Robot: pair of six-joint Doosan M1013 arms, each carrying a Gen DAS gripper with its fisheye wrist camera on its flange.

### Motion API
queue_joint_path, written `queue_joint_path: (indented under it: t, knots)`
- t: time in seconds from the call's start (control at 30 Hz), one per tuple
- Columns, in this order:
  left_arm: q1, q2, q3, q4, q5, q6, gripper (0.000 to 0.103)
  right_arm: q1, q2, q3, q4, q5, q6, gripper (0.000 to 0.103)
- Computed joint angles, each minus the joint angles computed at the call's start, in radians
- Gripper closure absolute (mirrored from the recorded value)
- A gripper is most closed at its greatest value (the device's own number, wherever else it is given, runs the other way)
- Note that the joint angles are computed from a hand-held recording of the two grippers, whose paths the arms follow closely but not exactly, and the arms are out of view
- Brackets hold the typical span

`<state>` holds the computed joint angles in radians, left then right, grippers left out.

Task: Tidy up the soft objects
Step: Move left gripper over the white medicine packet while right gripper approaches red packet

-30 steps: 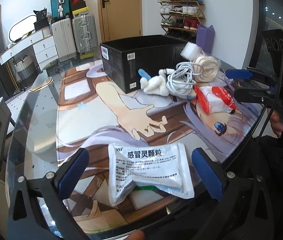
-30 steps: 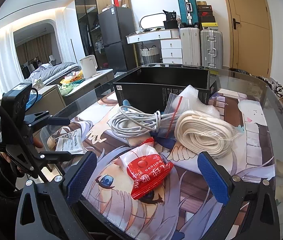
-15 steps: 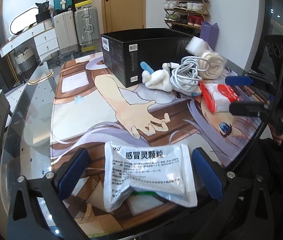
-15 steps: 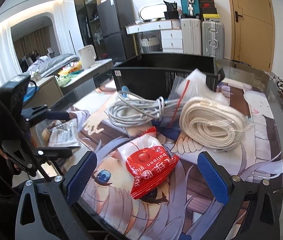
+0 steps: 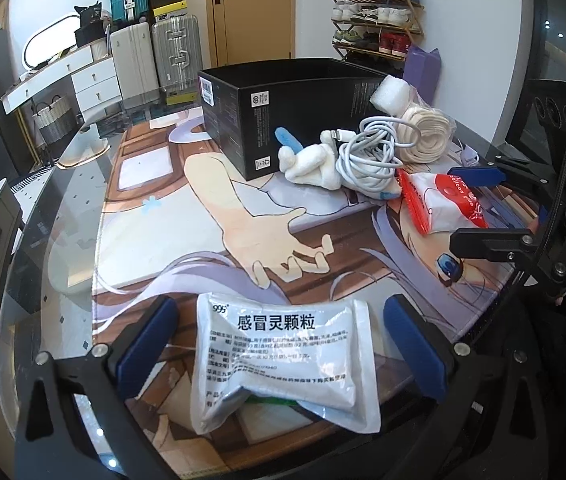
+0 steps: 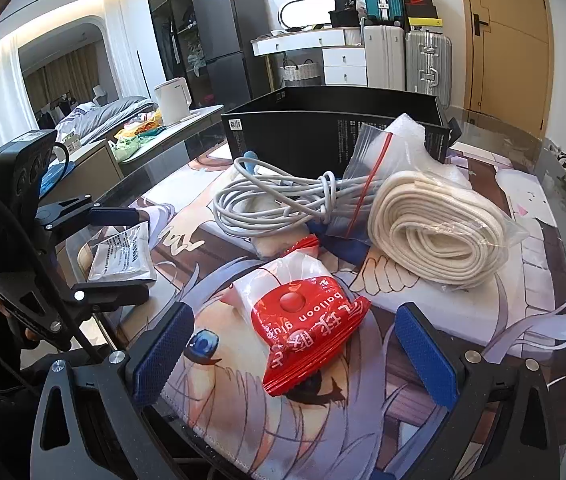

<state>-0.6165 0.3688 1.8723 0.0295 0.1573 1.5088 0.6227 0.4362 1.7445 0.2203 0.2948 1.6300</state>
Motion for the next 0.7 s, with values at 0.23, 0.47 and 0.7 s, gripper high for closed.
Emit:
queue_joint_path:
  t: [0.23,0.47,0.7]
  knots:
    - [0.001,0.0,0.0,-0.02,0.0,0.024,0.0,-0.004,0.001,0.003,0.108,-0.006,-0.099,0.001]
    - [0.003,-0.002,0.003,-0.086,-0.004,0.1,0.001,0.0,0.004,0.002,0.214,-0.006,-0.237,0.001]
    - [0.002,-0.002,0.004,-0.091,-0.006,0.108,0.001,0.0,0.01,-0.01,0.172,0.008,-0.211,0.005]
